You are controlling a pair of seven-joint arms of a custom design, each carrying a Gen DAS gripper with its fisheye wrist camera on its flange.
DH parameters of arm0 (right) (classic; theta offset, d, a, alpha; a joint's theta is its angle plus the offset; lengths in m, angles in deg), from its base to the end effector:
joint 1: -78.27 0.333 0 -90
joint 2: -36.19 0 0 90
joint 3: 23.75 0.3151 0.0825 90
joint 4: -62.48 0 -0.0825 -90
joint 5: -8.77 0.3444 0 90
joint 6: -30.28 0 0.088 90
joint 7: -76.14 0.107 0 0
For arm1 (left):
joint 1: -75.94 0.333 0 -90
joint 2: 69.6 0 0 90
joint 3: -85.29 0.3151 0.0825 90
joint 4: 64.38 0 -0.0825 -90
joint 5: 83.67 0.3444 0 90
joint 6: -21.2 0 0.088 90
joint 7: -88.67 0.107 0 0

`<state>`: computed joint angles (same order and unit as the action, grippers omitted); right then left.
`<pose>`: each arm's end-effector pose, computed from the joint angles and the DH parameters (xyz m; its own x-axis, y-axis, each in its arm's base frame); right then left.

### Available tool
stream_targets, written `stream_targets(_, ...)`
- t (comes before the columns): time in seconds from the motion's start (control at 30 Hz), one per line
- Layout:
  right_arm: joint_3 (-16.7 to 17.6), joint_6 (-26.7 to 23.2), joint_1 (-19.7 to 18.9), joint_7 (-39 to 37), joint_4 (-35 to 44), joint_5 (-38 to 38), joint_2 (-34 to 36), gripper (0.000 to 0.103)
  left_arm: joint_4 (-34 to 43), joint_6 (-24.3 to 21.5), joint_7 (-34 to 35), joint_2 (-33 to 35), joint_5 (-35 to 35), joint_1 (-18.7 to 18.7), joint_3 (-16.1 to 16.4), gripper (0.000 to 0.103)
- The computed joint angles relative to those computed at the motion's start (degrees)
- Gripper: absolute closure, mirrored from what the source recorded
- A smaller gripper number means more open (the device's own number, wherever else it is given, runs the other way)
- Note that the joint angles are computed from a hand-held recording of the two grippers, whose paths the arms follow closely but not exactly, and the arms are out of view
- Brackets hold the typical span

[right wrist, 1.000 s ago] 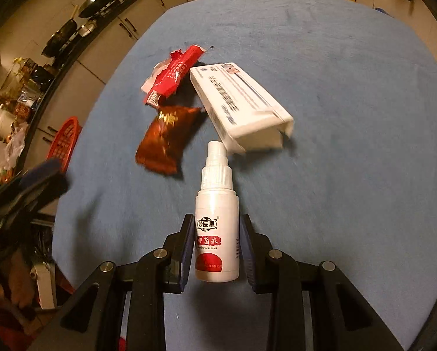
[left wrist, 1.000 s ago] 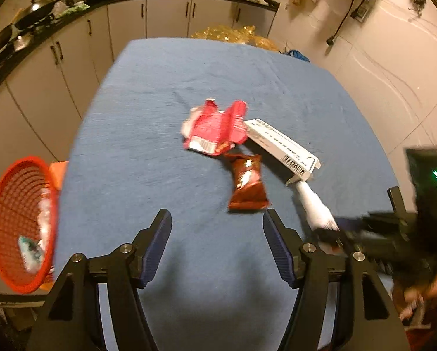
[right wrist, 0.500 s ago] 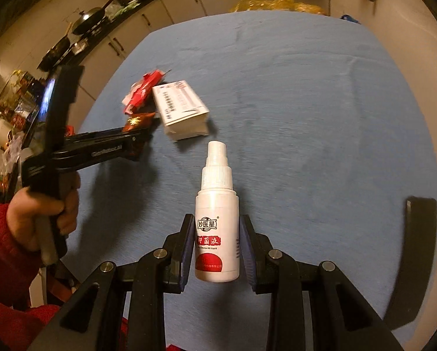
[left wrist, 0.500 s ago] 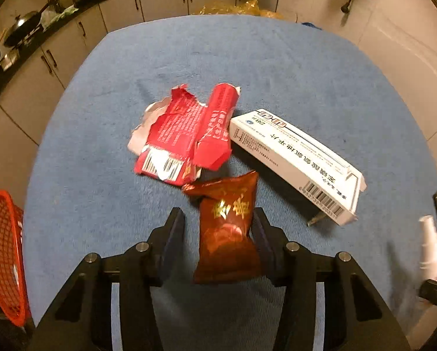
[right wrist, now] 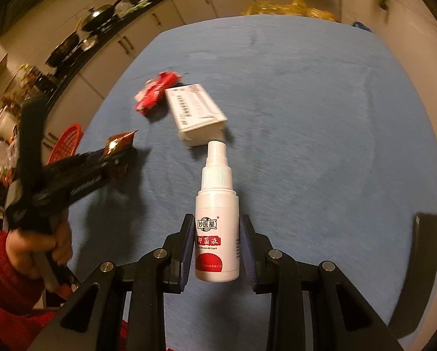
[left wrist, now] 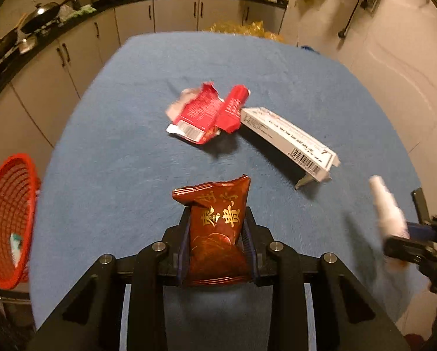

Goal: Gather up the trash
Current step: 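Lift the spray bottle and snack bag with both tools toward the red basket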

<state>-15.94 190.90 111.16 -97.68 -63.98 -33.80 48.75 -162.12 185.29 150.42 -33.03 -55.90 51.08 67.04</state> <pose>0.3966 0.3808 0.3434 -0.2467 -0.9309 -0.2695 -0.8528 0.3406 -0.3960 0.5082 -0.4582 0.3235 -0.5642 -0.8204 0.0927 -0.7245 0.4381 -0.5321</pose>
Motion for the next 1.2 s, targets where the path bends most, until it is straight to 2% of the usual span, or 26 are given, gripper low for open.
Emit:
stream_targets(0.07,0.2,0.1,-0.1,-1.9,2.4,0.3,1.8,0.070,-2.4,1.7,-1.5,-2.2,1.1,-0.3,1.3,0.073)
stream_targets(0.17,0.4,0.0,-0.1,-5.8,6.8,1.4,4.8,0.070,-5.8,3.6,-2.8,-5.1,1.6,0.9,1.4,0.073)
stream_targets(0.4,-0.1,-0.7,1.5,-12.4,14.1,3.4,9.6,0.070,-9.8,5.0,-4.6,-8.6,2.5,2.6,1.6,0.073)
stream_targets(0.67,-1.2,-1.6,3.7,-13.5,17.9,4.3,11.7,0.070,-13.7,6.8,-5.2,-11.5,3.3,4.7,1.5,0.073)
stream_targets(1.2,-1.4,-4.5,5.4,-15.8,22.4,5.1,14.0,0.070,-17.6,9.0,-8.1,-14.4,5.2,5.2,3.0,0.073)
